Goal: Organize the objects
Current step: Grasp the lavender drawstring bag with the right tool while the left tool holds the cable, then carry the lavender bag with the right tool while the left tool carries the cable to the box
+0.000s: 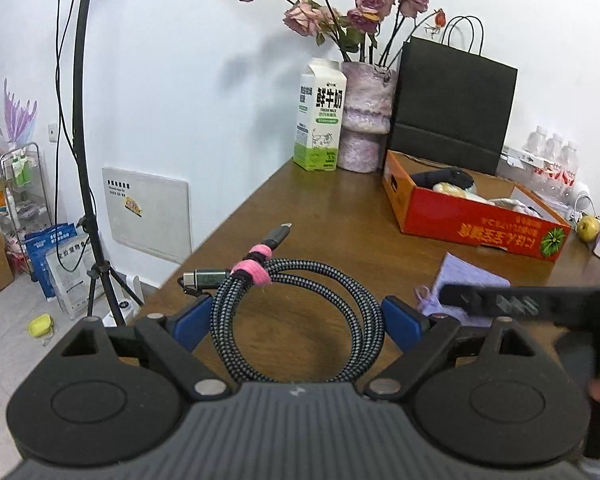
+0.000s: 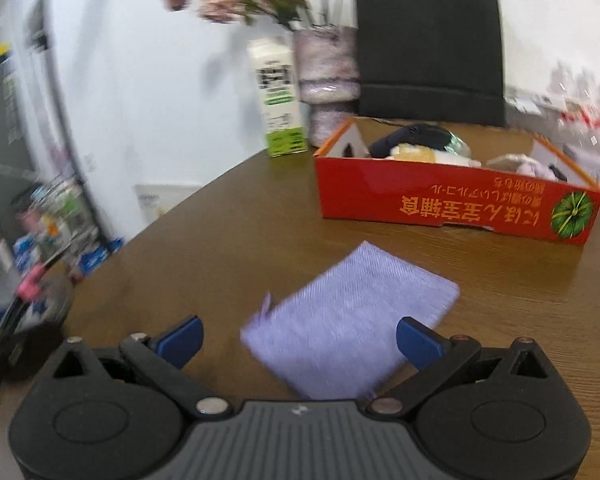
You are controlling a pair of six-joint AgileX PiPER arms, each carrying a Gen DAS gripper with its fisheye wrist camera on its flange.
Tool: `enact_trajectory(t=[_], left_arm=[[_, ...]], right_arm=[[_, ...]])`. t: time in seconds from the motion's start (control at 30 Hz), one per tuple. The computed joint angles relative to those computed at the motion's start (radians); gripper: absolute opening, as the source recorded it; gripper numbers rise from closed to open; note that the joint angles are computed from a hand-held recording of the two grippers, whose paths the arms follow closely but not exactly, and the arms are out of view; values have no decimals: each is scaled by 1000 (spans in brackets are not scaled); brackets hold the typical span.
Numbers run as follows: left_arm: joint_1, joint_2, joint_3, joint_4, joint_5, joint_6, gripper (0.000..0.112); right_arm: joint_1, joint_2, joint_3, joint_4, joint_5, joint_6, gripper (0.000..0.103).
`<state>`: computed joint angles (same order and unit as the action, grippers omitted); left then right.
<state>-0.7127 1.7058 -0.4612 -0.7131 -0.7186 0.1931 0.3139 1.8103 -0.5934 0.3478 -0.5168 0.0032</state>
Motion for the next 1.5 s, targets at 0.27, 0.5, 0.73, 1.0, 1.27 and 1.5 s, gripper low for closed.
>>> enact_trajectory(t=[0.27,0.5,0.73,1.0,1.27,1.5], left_arm=[[163,-36,-35,298,99,-98,91],[157,-52,-84,341,176,-70,91],[103,-104,40,283,99,-112,91],[-73,-102,82,40,27,-65,91],[-303,-79,-23,-257,-3,116,91],[-372,-27,-127,-365,9,226,91]], right_arm=[[114,170,-167,601,-45,-497,103],[38,141,-109,513,-43,-411,103],[-38,102,-15,214,-43,-239,103],[-209,16,190,-161,-179,-55,45],[-572,-45,343,-673,-287,102,9],[-690,-36,427,-788,-462,97,8]])
